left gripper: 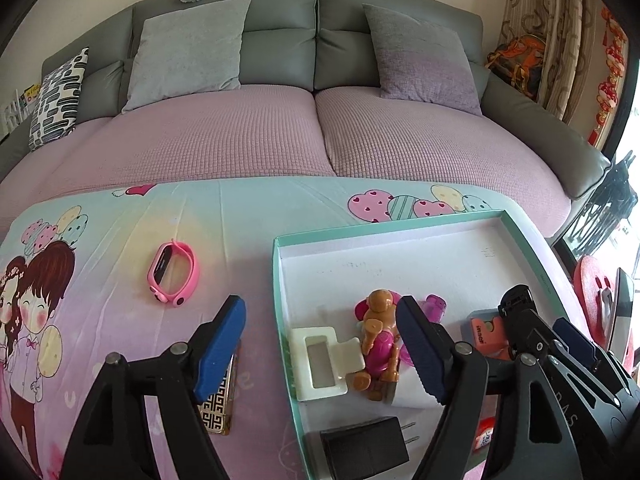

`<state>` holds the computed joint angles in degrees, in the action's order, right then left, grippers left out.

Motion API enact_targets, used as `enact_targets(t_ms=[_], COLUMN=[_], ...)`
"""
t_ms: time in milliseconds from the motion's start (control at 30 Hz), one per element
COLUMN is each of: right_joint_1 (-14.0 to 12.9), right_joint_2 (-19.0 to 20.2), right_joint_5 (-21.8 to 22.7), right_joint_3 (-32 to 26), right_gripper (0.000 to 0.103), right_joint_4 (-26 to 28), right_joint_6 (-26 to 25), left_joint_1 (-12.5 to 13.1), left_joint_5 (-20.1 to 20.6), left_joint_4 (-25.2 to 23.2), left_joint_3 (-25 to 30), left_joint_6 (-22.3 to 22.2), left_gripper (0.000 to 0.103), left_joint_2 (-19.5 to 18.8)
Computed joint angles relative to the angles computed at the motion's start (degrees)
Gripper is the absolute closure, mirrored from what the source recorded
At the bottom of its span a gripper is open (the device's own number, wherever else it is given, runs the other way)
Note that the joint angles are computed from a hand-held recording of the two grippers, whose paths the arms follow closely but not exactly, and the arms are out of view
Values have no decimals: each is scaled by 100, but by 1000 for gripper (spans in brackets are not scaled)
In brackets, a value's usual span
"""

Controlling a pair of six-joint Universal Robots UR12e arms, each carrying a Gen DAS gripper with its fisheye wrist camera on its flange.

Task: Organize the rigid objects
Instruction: 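Open the left tool to drop the lighter while the right tool releases the car in the tray, then withdraw both tools from the tray and move the right tool to the patterned bar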

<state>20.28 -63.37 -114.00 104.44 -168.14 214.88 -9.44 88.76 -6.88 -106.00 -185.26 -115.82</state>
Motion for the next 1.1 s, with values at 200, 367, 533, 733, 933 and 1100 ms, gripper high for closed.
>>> enact_targets(t_ms=[200, 367, 533, 733, 933, 1100], right_joint_1=[15, 40, 84, 123, 170, 219], right_joint_2=[20, 48, 80, 120, 156, 203], right_joint_5=[-71, -112, -228, -361, -431, -420], right_joint_3=[-30, -62, -87, -136, -218, -322], right_gripper=[28, 14, 0, 0, 0, 0], right_joint_4=[36, 4, -46, -21, 114, 273], right_joint_6=[-36, -158, -263, -333, -390, -514], left_joint_1=[65, 109, 141, 197, 282, 395], left_joint_5=[295, 387, 376, 385, 422, 457], left_joint_4=[-144, -168, -193, -177, -118, -52], left_joint_3=[26, 16, 15, 12, -36, -128], left_joint_6=[-295, -436, -479, -590, -756, -938], left_gripper=[24, 23, 23, 23, 23, 0], left_joint_2=[-12, -18, -30, -36, -28, 22])
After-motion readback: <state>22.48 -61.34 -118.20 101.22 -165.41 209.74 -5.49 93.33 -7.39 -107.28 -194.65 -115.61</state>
